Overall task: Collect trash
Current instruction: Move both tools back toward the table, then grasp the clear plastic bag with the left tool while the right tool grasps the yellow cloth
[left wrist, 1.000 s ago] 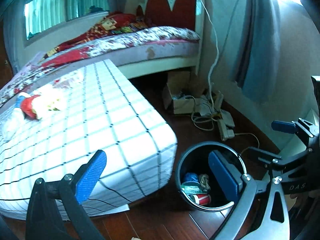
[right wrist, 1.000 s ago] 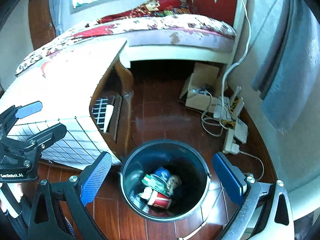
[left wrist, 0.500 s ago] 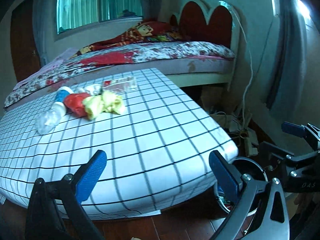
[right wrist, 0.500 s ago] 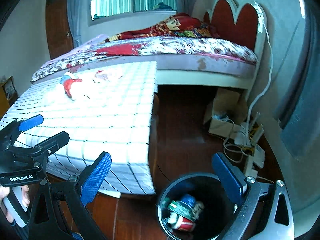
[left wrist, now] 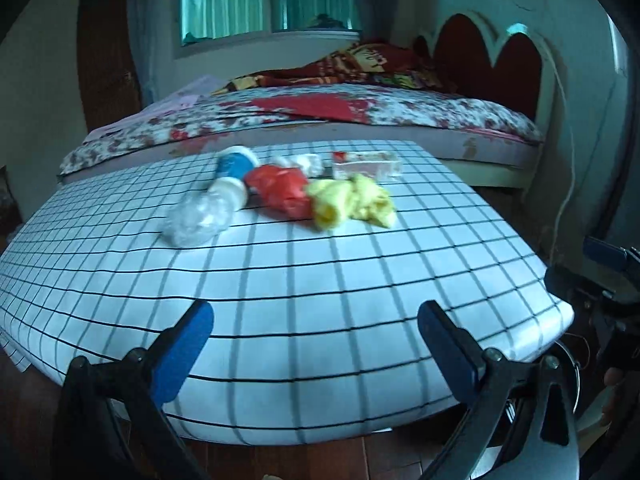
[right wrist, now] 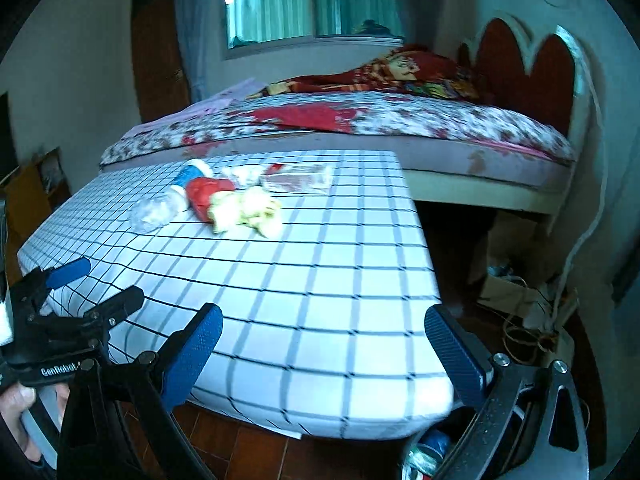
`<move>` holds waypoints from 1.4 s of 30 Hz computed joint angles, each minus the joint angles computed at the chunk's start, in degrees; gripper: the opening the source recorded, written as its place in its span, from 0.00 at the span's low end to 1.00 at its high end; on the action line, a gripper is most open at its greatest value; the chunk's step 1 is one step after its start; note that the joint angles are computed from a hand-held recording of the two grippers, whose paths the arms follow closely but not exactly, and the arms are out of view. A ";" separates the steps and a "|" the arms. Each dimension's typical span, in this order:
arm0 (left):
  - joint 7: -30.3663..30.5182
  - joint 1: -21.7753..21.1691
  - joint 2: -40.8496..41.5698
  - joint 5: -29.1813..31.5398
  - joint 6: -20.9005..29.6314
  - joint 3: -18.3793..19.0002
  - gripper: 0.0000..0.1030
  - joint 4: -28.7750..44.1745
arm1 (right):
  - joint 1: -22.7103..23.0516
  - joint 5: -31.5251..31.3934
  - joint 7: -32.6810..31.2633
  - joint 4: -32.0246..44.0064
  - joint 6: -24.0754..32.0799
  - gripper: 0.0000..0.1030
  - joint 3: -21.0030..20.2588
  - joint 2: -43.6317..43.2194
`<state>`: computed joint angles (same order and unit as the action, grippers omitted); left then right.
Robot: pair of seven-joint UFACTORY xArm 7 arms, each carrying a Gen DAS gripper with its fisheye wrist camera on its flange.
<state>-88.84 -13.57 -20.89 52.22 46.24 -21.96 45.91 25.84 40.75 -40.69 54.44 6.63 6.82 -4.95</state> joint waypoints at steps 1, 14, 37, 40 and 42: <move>0.67 0.24 -0.99 -0.25 -0.20 0.92 0.99 -0.87 | -0.03 -1.56 1.45 1.59 0.14 0.99 0.59 1.46; 8.91 10.32 -3.31 -2.90 -8.92 7.46 0.97 -5.23 | -0.28 -34.19 27.75 28.31 10.19 0.99 4.12 23.23; 24.58 12.16 13.28 -12.05 -16.78 16.43 0.49 4.22 | 2.97 -38.24 28.85 63.06 30.52 0.72 4.14 47.96; 24.24 12.25 12.75 -12.36 -18.06 16.32 0.40 3.56 | 2.36 -36.75 27.81 61.06 29.86 0.62 4.76 46.78; 24.06 12.24 11.97 -12.36 -18.74 15.97 0.37 2.78 | 2.01 -35.98 27.08 59.86 29.66 0.54 5.12 46.02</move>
<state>-64.78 -1.33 -8.92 39.86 27.50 -5.98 48.69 27.86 4.77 -13.61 114.30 36.29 11.94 41.06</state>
